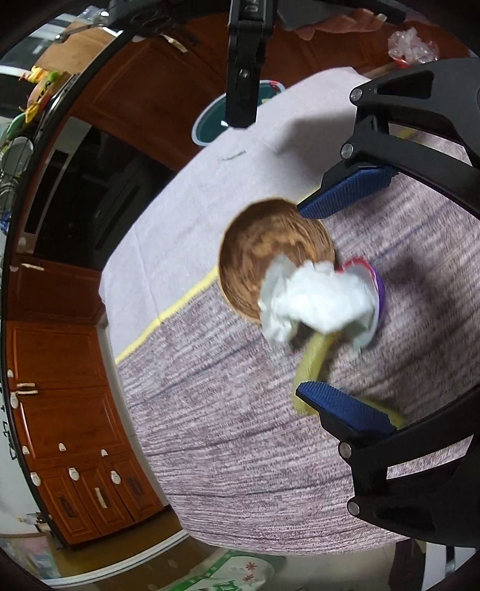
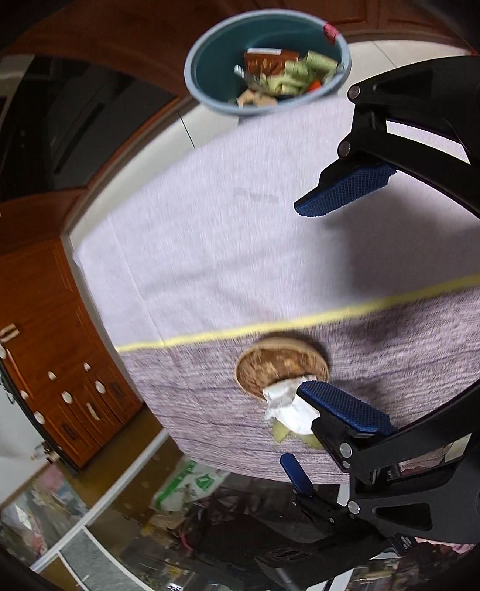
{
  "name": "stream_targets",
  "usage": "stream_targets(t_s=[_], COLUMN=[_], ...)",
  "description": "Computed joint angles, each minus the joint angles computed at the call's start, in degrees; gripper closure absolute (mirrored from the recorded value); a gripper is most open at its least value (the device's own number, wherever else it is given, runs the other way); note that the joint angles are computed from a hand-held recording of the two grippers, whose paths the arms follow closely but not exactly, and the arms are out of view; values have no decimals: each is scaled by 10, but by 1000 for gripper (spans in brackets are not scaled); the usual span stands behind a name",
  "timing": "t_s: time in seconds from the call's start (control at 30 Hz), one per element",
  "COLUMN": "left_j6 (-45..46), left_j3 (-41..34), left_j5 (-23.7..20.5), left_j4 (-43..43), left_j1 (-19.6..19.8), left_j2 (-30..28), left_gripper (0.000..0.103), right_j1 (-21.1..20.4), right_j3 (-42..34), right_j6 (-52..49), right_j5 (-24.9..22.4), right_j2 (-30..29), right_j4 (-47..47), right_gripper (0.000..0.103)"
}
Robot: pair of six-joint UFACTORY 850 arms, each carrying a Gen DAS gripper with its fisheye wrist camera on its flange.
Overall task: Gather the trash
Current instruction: 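Move both open tools back to the coconut-shell bowl and tissue, then grasp the white tissue with the left tool while the right tool grasps the coconut-shell bowl rim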
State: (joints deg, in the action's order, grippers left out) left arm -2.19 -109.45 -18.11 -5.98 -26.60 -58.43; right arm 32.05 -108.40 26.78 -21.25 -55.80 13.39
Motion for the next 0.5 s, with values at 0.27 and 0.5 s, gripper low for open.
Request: stream_targets(t_s=[0.27,0.5], left_j6=[59,73], left_j3=[-27,-67], left_j5=[-25,-59], left_j4=[-31,-17], left_j1=[7,3], left_j2=[-20,-46], left_gripper=[13,25], right_j1=[4,-1], right_j3=[-152,-241], right_j6=[-49,-102], right_j5=[-60,-115], right_j2=[-108,-173], right_j4=[48,118], right_gripper=[23,62])
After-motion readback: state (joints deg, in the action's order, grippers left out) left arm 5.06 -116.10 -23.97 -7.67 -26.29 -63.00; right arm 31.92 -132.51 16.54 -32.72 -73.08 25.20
